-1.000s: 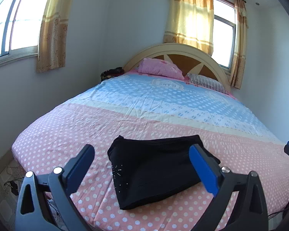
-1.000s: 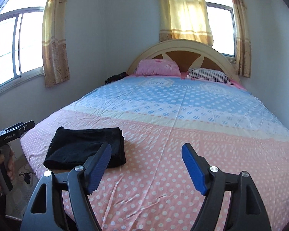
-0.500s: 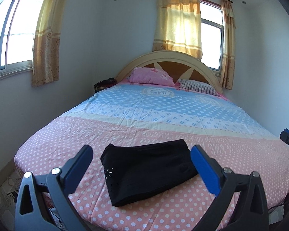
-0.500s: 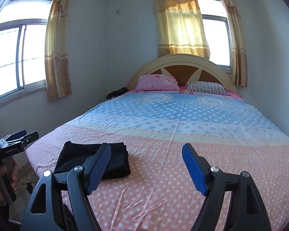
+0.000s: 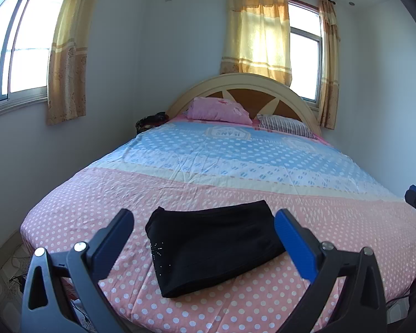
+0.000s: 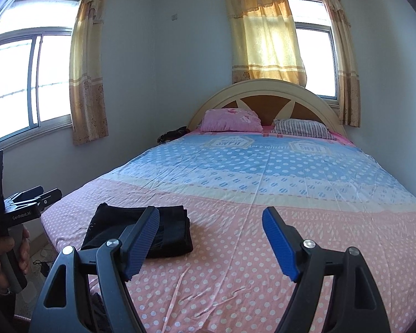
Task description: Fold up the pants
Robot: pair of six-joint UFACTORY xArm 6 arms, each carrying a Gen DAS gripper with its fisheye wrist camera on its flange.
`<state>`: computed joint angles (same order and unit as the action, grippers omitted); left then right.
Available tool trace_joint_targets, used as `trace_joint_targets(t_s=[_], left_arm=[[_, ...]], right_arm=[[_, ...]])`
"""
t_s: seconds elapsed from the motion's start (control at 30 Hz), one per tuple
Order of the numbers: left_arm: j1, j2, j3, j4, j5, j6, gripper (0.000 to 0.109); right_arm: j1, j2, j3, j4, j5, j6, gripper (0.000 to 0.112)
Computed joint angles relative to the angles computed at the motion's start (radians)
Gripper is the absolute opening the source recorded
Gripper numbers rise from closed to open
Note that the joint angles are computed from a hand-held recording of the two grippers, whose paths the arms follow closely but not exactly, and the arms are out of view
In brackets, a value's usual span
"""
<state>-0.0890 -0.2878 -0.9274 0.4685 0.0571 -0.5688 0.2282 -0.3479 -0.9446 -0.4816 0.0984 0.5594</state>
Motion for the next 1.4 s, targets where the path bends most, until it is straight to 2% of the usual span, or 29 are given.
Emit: trace_joint_targets(t_s=[0.43,0.7,0.8,0.93,1.3,1.4], left_arm=[[-0.002,0.008,-0.006,0.011,0.004,-0.008,0.103],[0.004,0.013,-0.025,0.145,0.013,-0.090,0.103],[0.012,0.008,-0.037,0.278,0.019,-0.205,0.103],[0.023,0.002,-0.036,0.323,-0.003,-0.250,0.103],[0.024,0.015,-0.039,0.231,0.001,-0.194,0.103],[0.032,0.021,-0.048,0.298,0.012,-0.255,0.103]], right_arm=[[0.003,-0.001,0.001,0.038,0.004,-0.034,0.078],[0.003,0.000,0.001,0.033,0.004,-0.031,0.078],[0.001,-0.001,0.002,0.021,-0.001,-0.024,0.078],[0.001,0.000,0.001,0.004,0.001,-0.014,0.078],[0.010,0.005,0.000,0.007,0.013,-0.054,0.078],[0.015,0.006,0.000,0.009,0.016,-0.070,0.078]])
